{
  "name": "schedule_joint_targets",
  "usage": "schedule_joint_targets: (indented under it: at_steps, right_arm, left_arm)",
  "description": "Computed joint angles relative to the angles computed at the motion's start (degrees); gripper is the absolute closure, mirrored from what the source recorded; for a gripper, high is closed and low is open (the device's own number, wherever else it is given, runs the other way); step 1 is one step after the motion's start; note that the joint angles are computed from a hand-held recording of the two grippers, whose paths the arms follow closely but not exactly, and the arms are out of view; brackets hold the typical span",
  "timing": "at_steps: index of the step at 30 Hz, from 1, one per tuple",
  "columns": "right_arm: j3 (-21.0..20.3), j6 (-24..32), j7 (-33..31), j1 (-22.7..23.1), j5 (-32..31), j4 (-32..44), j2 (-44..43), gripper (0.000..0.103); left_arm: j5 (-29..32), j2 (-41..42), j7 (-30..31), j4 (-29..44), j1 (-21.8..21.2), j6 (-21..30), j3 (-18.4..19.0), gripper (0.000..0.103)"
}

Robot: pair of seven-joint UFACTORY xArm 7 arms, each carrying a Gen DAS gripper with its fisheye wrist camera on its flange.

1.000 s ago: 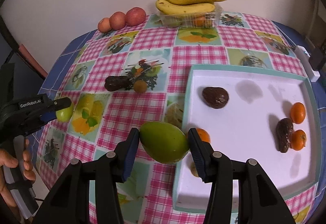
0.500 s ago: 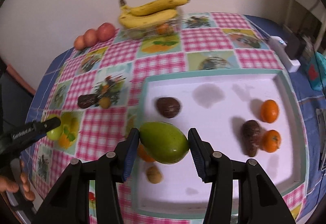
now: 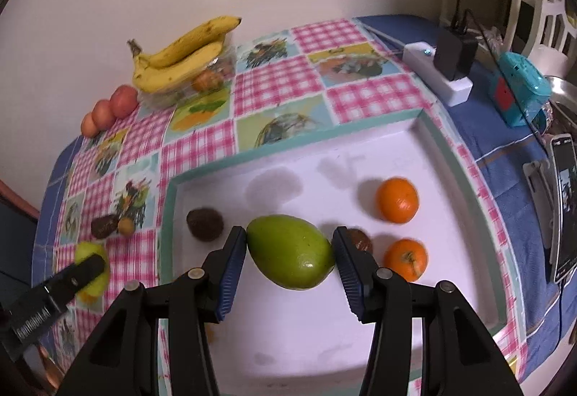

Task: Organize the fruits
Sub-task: 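Carry the green apple in the left tool over the tray while the right tool carries the mango, then lower and open the left tool to set the apple in the tray while the right tool releases the mango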

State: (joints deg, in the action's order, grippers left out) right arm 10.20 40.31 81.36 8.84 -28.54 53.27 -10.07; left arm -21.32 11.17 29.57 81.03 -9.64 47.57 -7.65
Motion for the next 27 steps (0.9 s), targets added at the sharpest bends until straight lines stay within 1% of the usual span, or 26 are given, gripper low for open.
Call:
schedule_joint_targets:
  at_steps: [5, 8, 12, 15, 19, 27]
  right_arm:
    - [-0.4, -0.7, 1.2, -1.3, -2.6, -0.4, -0.5, 0.052]
    - [-1.0, -2.4, 1.2, -2.0, -2.5, -1.1, -0.4, 0.052]
    - [-1.5, -4.1, 1.1, -2.8, -2.1, -2.2, -0.5, 0.052]
    - [-1.8, -5.4, 1.1, -3.4, -1.7, -3.1, -0.4, 0.052]
    - [-2.1, -7.2, 0.8, -4.1, -1.1, -3.8, -0.2, 0.052]
    - [-2.2, -7.9, 0.2, -4.1, -1.2, -3.6, 1.9, 0.052]
  left_arm:
    - [0.6, 0.8, 0.8, -0.8, -1.4, -0.8, -1.0, 0.06]
    - [1.8, 1.5, 0.2, -1.2, -2.2, -1.5, -1.1, 0.06]
    - [2.2, 2.3, -0.5, -1.0, -2.5, -0.8, -1.3, 0.06]
    - [3.0, 2.2, 0.0, -2.0, -2.9, -2.5, -1.5, 0.06]
    - [3.6, 2.6, 0.1, -2.3, -3.2, -3.2, -1.6, 0.06]
    - [3.7, 3.8, -0.2, -2.0, -3.1, -2.9, -1.7, 0.06]
